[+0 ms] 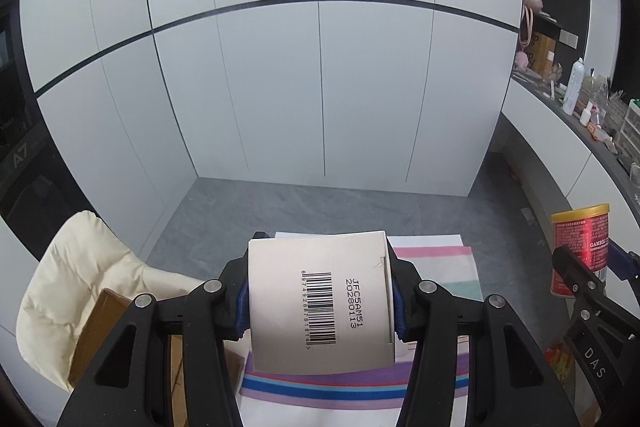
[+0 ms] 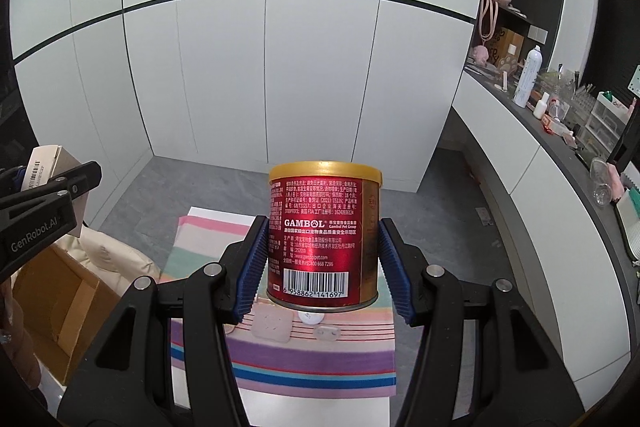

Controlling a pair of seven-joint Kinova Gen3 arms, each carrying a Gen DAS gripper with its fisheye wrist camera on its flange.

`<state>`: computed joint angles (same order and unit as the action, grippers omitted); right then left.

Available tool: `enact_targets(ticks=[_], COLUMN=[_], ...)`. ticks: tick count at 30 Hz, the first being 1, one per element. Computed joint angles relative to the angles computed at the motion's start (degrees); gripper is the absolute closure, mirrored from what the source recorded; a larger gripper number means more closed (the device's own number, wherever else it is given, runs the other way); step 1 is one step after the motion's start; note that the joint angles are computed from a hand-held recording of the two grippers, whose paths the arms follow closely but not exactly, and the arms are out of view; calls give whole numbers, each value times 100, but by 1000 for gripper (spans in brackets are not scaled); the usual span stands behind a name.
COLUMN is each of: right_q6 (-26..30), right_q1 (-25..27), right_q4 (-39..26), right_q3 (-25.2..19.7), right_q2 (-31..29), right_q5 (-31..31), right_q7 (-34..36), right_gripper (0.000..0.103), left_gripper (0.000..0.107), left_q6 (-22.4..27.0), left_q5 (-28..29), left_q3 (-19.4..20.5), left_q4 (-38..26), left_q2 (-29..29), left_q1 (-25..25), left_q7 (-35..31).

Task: Organize objects
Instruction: 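Lift the white box and red can and carry both toward the cardboard box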

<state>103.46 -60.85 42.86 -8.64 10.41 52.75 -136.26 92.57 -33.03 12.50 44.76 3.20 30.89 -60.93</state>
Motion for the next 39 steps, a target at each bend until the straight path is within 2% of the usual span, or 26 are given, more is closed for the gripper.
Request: enact_targets(ticks=[2, 7, 17, 21, 30, 35, 39], right_q6=[29, 60, 66, 85, 286, 539, 542], right_q1=[-45, -66, 234, 313, 334, 243, 149], right_q4=[8, 105, 627, 952, 1662, 1919, 2232], right_q3=[-5, -50, -385, -648, -1357, -1817, -2154], right_q2=[2, -84, -389, -587, -976, -1077, -1298], right_q5=[36, -12, -159, -180, -270, -211, -475], right_q7=[-41, -232, -729, -1060, -1883, -2372, -3024], right_gripper=[47, 47, 47, 47, 47, 47, 47], left_gripper=[55, 55, 55, 55, 55, 55, 55], left_q6=[45, 64, -31, -228, -242, -204, -220], left_q5=[-16, 375, 27, -82, 365, 773, 953], left_q3=[5, -39, 295, 624, 1053, 1092, 1215], left_q4=[-22, 45, 541, 1138, 1861, 2202, 2493], left_q2=[-15, -82, -397, -746, -1486, -1996, -2444], left_q1=[15, -174, -88, -194, -715, -947, -1152], left_q7=[35, -19, 78, 279, 416, 322, 258])
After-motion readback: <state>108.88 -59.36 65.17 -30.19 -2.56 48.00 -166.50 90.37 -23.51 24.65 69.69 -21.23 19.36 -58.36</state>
